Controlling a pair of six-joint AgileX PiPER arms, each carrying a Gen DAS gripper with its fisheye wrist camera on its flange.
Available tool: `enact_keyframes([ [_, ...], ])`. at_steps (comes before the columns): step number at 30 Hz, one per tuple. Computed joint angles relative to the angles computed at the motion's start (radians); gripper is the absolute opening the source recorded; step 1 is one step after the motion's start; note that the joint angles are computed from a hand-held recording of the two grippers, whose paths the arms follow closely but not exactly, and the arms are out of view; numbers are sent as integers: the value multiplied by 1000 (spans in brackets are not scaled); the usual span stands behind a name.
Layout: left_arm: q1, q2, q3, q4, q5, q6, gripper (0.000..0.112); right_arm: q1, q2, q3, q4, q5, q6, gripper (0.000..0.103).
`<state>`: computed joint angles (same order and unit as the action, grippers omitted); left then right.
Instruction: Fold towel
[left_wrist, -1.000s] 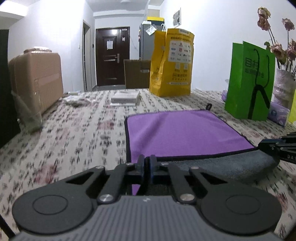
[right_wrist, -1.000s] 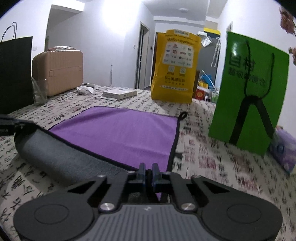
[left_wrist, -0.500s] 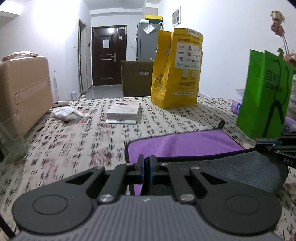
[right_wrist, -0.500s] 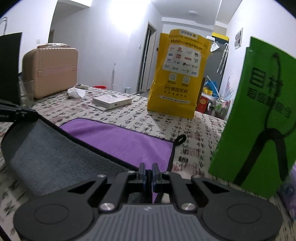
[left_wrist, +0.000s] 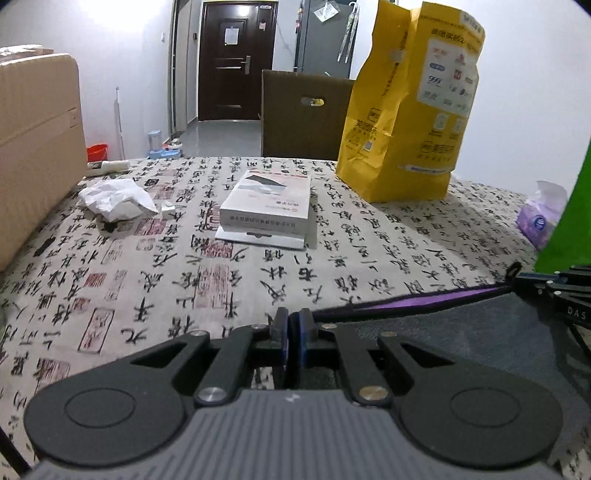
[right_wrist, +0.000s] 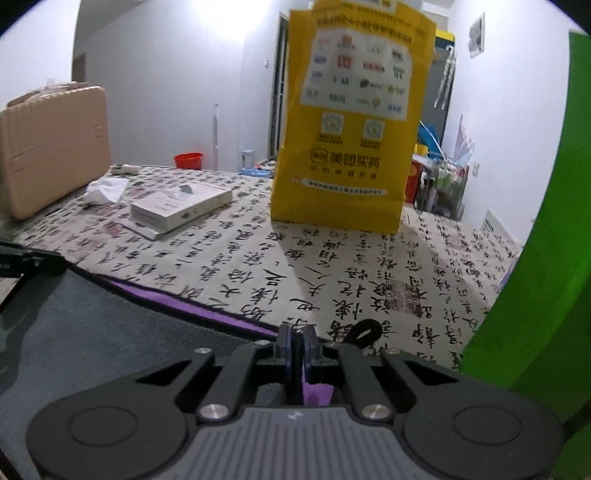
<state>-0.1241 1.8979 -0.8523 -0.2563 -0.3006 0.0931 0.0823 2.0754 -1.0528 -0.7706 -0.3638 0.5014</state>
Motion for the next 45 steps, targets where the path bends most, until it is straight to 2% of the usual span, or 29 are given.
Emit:
enact_keyframes([
  [5, 12, 41, -43, 34, 14, -40, 7, 7, 54, -73, -51, 40, 73, 6],
  [7, 10, 52, -59, -33, 38, 22, 10, 10, 58, -74, -30, 46, 51, 8],
  [10, 7, 50, -51, -129, 36, 106, 22, 17, 47, -54, 90, 49, -75, 22],
  [11, 9, 39, -38, -114, 33, 96, 33, 16, 37, -45, 117, 49, -102, 29],
  [12, 12, 21, -21, -94, 32, 80, 48, 12, 24, -34, 125, 45, -110, 38],
  [13, 15, 4, -4, -82, 28, 72, 55, 7, 10, -21, 129, 37, -112, 43],
  [15, 16, -38, 38, -84, 7, 79, 78, -4, -24, 13, 132, 18, -108, 63],
  [16, 14, -61, 57, -111, 4, 107, 85, -10, -43, 28, 109, 15, -87, 66],
  [17, 13, -82, 71, -148, 4, 140, 102, -16, -62, 42, 70, 16, -54, 76],
  [18, 9, -106, 91, -203, -6, 185, 103, -22, -80, 53, 20, 21, -14, 89],
  [20, 4, -148, 114, -320, 1, 293, 103, -33, -117, 84, -56, 19, 41, 100],
  [25, -17, -275, 193, -472, 11, 434, 103, -46, -214, 181, -59, 16, 42, 101],
  [32, -135, -462, 307, -738, -35, 660, 103, -93, -373, 343, -119, -50, 117, 102],
  [36, -226, -557, 368, -904, -80, 787, 103, -119, -455, 434, -140, -89, 135, 103],
  [45, -421, -710, 473, -1163, -213, 920, 103, -190, -608, 605, -185, -159, 174, 103],
])
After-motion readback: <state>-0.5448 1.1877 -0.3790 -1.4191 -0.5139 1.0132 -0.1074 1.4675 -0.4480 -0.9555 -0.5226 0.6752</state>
